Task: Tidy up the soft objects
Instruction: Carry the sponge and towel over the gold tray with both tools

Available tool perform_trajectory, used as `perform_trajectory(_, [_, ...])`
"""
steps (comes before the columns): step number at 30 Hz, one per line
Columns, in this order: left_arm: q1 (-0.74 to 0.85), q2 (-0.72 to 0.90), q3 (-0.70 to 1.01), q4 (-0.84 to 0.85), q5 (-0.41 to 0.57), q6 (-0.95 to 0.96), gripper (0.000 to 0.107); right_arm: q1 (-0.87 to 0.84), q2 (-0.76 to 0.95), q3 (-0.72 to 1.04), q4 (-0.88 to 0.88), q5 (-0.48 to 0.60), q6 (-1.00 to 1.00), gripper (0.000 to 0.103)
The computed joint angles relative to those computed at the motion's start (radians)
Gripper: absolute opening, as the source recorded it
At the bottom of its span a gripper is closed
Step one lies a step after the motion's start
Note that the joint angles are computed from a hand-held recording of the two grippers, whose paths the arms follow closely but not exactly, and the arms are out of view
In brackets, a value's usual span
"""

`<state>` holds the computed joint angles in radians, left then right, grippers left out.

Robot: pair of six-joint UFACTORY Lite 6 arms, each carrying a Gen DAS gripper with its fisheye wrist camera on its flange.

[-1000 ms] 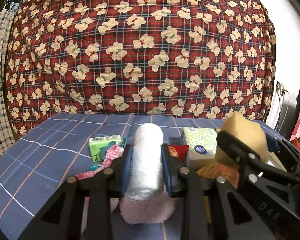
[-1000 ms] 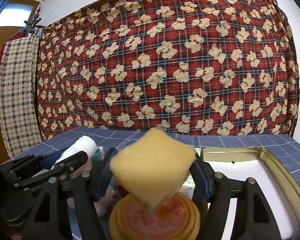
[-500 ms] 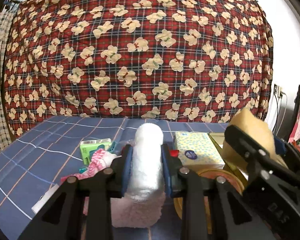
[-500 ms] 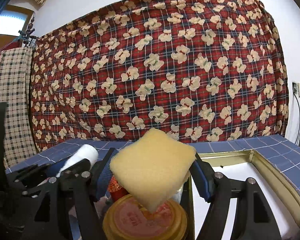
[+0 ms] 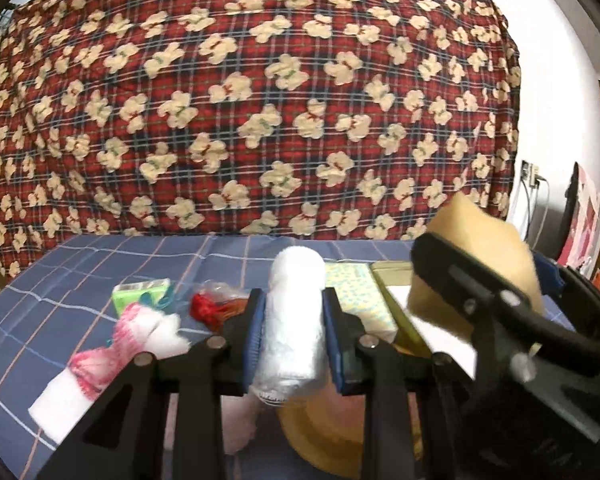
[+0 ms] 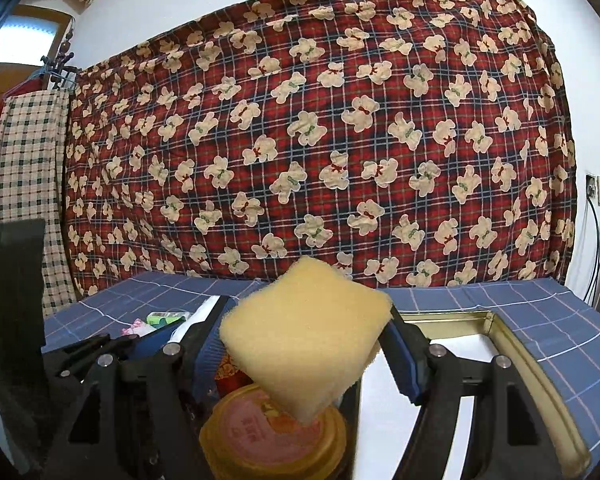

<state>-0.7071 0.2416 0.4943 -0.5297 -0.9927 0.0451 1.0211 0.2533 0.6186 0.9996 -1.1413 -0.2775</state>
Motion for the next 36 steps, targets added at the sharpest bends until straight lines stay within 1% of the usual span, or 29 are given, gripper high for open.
perform_trajectory(3, [-0.015, -0.01, 0.05, -0.004, 0.062, 0.04, 0.027, -0.055, -0.069, -0.03, -0.032, 0.066, -0.022, 0.073])
perform_trajectory(5, [-0.013, -0.003, 0.084, 0.014, 0.105, 0.042, 0.027, -0.114, -0.115, -0.049, -0.075, 0.132, -0.025, 0.073])
perform_trajectory(8, [0.002, 0.027, 0.166, 0.043, 0.201, 0.048, 0.027, -0.199, -0.161, -0.07, -0.139, 0.213, -0.007, 0.073])
perform_trajectory(10, [0.007, 0.046, 0.208, 0.046, 0.244, 0.054, 0.027, -0.258, -0.185, -0.083, -0.187, 0.268, 0.011, 0.073])
perform_trajectory(17, [-0.026, 0.075, 0.304, -0.004, 0.325, 0.125, 0.027, -0.439, -0.257, -0.121, -0.326, 0.405, 0.061, 0.072])
perform_trajectory(19, [-0.034, 0.088, 0.338, -0.004, 0.369, 0.131, 0.027, -0.495, -0.27, -0.121, -0.374, 0.456, 0.08, 0.072])
perform_trajectory(27, [-0.083, 0.152, 0.47, -0.059, 0.502, 0.199, 0.027, -0.659, -0.303, -0.151, -0.534, 0.562, 0.163, 0.072])
perform_trajectory(30, [-0.114, 0.191, 0.527, -0.128, 0.534, 0.285, 0.027, -0.724, -0.309, -0.159, -0.602, 0.601, 0.203, 0.072])
perform_trajectory(32, [-0.124, 0.228, 0.581, -0.175, 0.588, 0.352, 0.027, -0.76, -0.298, -0.153, -0.642, 0.626, 0.219, 0.072])
perform_trajectory(33, [-0.133, 0.26, 0.622, -0.234, 0.616, 0.422, 0.027, -0.776, -0.292, -0.15, -0.667, 0.634, 0.234, 0.072])
perform_trajectory(36, [-0.151, 0.302, 0.669, -0.304, 0.633, 0.491, 0.027, -0.813, -0.277, -0.152, -0.711, 0.632, 0.261, 0.072])
